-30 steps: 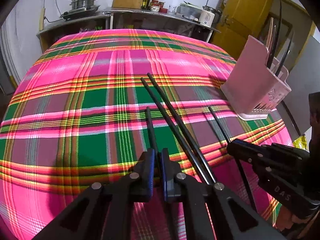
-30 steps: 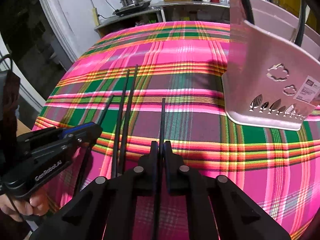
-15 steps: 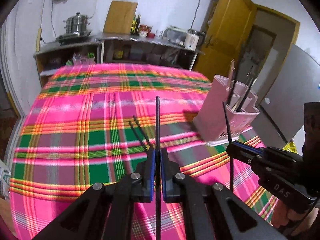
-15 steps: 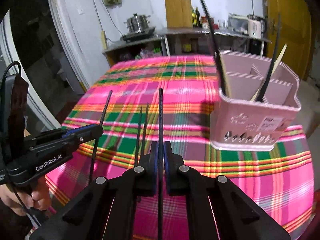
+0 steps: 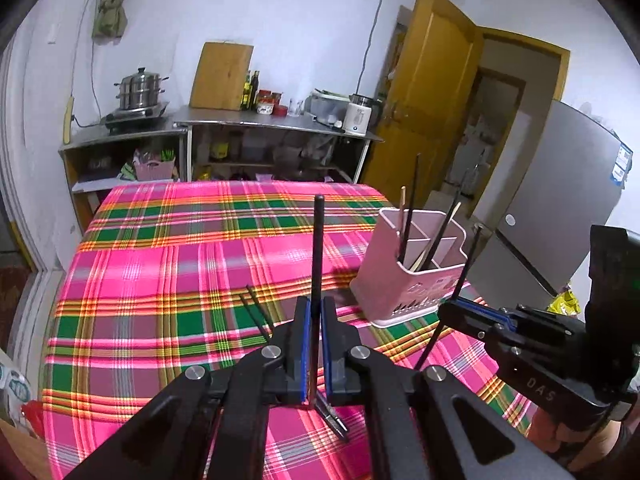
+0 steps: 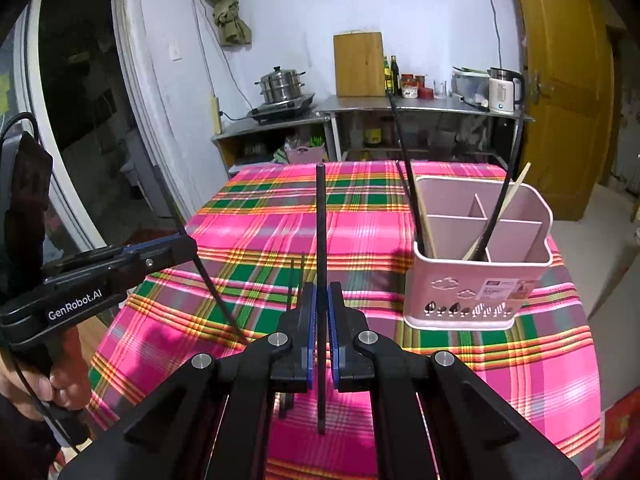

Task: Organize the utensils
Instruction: 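Lift the dark chopstick with the left tool while the right tool carries its chopstick to the holder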

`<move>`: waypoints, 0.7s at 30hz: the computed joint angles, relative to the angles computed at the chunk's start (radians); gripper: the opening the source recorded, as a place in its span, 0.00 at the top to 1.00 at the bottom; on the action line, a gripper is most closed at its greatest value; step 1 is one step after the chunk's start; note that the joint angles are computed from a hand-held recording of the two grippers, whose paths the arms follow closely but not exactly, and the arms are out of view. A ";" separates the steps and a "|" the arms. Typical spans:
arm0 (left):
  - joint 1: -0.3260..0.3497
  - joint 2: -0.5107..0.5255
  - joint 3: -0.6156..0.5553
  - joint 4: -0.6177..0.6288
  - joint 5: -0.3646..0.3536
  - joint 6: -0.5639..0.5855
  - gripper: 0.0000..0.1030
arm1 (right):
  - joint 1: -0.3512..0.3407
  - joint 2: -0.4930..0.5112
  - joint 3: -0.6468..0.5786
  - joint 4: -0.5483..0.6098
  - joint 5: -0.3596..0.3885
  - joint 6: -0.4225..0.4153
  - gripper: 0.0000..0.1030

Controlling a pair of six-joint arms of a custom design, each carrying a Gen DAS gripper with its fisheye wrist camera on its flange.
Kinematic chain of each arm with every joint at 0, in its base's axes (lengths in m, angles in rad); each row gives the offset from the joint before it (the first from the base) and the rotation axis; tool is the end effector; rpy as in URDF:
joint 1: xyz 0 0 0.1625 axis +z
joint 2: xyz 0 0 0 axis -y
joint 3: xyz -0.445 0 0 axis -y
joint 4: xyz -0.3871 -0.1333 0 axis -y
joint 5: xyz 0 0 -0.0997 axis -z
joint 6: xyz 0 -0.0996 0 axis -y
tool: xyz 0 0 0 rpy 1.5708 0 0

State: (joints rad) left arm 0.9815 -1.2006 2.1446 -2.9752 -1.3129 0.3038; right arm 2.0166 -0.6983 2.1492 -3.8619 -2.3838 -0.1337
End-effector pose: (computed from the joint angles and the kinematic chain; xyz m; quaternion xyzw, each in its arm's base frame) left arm -0.1572 -0.5206 0.2219 0.3905 0.8835 -0.2418 0.0917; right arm 0.2726 -0.4291 0.0928 0.0851 -0.8498 0.4262 0.2984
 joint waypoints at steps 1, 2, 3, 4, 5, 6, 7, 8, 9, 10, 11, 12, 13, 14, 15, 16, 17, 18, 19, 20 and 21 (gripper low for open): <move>-0.004 -0.002 0.000 0.002 -0.003 -0.002 0.96 | 0.004 -0.004 0.002 -0.003 -0.003 0.000 0.95; -0.006 -0.003 -0.003 0.008 -0.010 -0.004 0.95 | 0.004 -0.007 0.006 -0.009 -0.002 -0.003 0.95; -0.010 -0.005 -0.004 0.012 -0.012 -0.005 0.96 | 0.006 -0.010 0.009 -0.015 -0.003 -0.003 0.95; -0.016 -0.007 -0.004 0.013 -0.010 -0.004 0.95 | 0.007 -0.014 0.014 -0.020 -0.003 -0.003 0.95; -0.020 -0.008 -0.006 0.014 -0.009 -0.003 0.95 | 0.006 -0.019 0.019 -0.026 -0.001 -0.002 0.95; -0.024 -0.009 -0.007 0.016 -0.010 -0.003 0.95 | 0.007 -0.022 0.023 -0.032 0.001 0.000 0.95; -0.028 -0.011 -0.008 0.019 -0.014 -0.004 0.96 | 0.007 -0.027 0.028 -0.039 0.000 -0.001 0.95; -0.031 -0.012 -0.009 0.022 -0.017 -0.005 0.96 | 0.008 -0.031 0.033 -0.046 -0.001 -0.001 0.95; -0.034 -0.012 -0.011 0.027 -0.022 -0.007 0.96 | 0.009 -0.036 0.038 -0.052 -0.002 -0.001 0.95; -0.037 -0.011 -0.014 0.030 -0.025 -0.007 0.96 | 0.008 -0.040 0.041 -0.056 -0.001 -0.001 0.95; -0.039 -0.007 -0.016 0.031 -0.027 -0.007 0.96 | 0.008 -0.045 0.046 -0.063 -0.003 0.001 0.95; -0.043 -0.005 -0.018 0.035 -0.030 -0.009 0.95 | 0.008 -0.049 0.050 -0.067 -0.005 0.001 0.95; -0.043 -0.002 -0.020 0.038 -0.035 -0.010 0.96 | 0.008 -0.052 0.054 -0.074 -0.008 0.001 0.95; -0.043 0.003 -0.024 0.043 -0.041 -0.009 0.96 | 0.008 -0.056 0.060 -0.080 -0.013 0.001 0.95; -0.045 0.008 -0.026 0.047 -0.046 -0.010 0.96 | 0.008 -0.061 0.065 -0.083 -0.016 0.002 0.95; -0.047 0.014 -0.029 0.050 -0.051 -0.011 0.95 | 0.006 -0.066 0.071 -0.087 -0.019 0.005 0.95; -0.051 0.021 -0.032 0.052 -0.054 -0.013 0.96 | 0.004 -0.071 0.077 -0.091 -0.022 0.010 0.95; -0.054 0.029 -0.037 0.057 -0.057 -0.015 0.96 | 0.001 -0.078 0.083 -0.093 -0.026 0.013 0.95; -0.057 0.038 -0.043 0.062 -0.062 -0.018 0.96 | -0.001 -0.083 0.088 -0.096 -0.031 0.014 0.95; -0.061 0.045 -0.047 0.065 -0.066 -0.021 0.96 | -0.002 -0.087 0.090 -0.099 -0.036 0.015 0.95; -0.064 0.052 -0.052 0.068 -0.070 -0.024 0.96 | -0.003 -0.093 0.095 -0.104 -0.039 0.015 0.95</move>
State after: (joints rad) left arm 0.9177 -1.1483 2.0924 -2.9072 -1.3827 0.2796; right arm 2.0132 -0.7909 2.2440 -3.9659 -2.4230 -0.1191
